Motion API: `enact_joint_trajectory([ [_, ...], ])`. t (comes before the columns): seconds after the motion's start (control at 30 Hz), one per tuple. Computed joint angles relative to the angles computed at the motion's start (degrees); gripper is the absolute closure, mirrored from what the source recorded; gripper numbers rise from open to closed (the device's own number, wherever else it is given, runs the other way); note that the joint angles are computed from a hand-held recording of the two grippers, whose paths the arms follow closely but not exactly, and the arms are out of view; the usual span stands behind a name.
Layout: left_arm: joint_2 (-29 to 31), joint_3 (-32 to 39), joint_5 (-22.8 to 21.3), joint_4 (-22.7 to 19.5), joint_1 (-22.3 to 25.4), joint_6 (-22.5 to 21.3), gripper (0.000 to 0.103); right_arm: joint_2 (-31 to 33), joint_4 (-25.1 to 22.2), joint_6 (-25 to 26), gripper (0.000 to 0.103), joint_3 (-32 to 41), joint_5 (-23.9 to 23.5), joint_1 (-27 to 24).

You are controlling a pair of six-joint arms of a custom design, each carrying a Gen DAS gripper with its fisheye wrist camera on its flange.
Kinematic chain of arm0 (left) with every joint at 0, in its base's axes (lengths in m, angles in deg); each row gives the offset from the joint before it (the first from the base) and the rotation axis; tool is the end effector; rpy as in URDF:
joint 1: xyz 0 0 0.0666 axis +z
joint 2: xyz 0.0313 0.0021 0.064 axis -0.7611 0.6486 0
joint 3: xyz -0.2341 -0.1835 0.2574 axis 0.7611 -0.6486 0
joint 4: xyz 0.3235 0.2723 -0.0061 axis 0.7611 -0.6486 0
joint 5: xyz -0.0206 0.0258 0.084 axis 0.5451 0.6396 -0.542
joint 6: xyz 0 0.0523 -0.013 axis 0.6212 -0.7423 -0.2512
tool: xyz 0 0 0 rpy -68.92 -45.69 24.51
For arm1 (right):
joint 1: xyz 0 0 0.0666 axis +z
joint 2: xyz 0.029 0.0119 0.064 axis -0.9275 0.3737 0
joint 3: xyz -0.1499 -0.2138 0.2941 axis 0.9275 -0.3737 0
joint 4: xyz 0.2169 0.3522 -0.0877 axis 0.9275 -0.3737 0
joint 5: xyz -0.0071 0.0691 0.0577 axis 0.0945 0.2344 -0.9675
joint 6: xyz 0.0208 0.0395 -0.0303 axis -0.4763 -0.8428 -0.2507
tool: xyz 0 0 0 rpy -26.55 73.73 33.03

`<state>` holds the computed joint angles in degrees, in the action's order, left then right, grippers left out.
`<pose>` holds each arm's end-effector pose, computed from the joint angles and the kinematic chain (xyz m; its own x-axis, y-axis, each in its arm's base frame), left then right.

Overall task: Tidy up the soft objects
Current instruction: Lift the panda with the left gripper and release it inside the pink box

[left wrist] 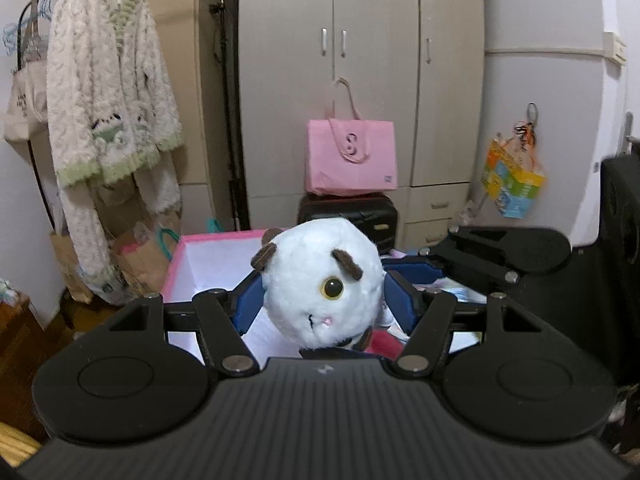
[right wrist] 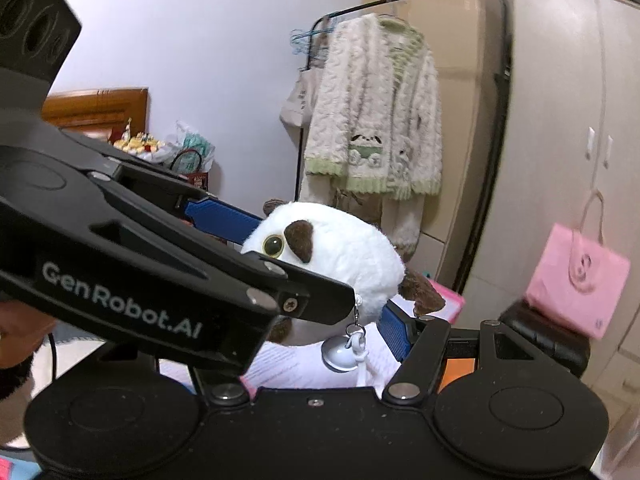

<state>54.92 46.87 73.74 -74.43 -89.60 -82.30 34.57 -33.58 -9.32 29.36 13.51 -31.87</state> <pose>0.4403 -0.3715 0.4056 -0.3206 0.2825 -0.9041 0.6602 0.7511 0.0006 0.3913 0.2700 0.3486 -0.3302 -0.2417 -0.9124 -0.2905 0.9458 -0.1454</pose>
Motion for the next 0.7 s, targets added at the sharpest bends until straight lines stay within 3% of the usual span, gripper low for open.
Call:
enact_joint_trajectory([
  [0.2, 6.2, 6.0, 2.7, -2.9, 3.9, 1.8, 0.040, 8.6, -2.8, 7.2, 0.032, 8.5, -1.8, -2.7],
  [0.4, 13.9, 13.6, 7.4, -10.2, 7.1, 4.7, 0.040, 16.2, -9.7, 6.5, 0.032, 16.0, -9.2, -6.3],
  [0.53, 17.7, 17.3, 9.3, -13.4, 8.0, 3.4, 0.040, 20.3, -14.5, 6.4, 0.033, 20.1, -9.3, -7.0],
  [0.7, 22.4, 23.3, 13.2, -19.8, 9.2, 4.9, 0.040, 23.6, -19.8, 7.5, 0.033, 24.1, -10.2, -7.8],
])
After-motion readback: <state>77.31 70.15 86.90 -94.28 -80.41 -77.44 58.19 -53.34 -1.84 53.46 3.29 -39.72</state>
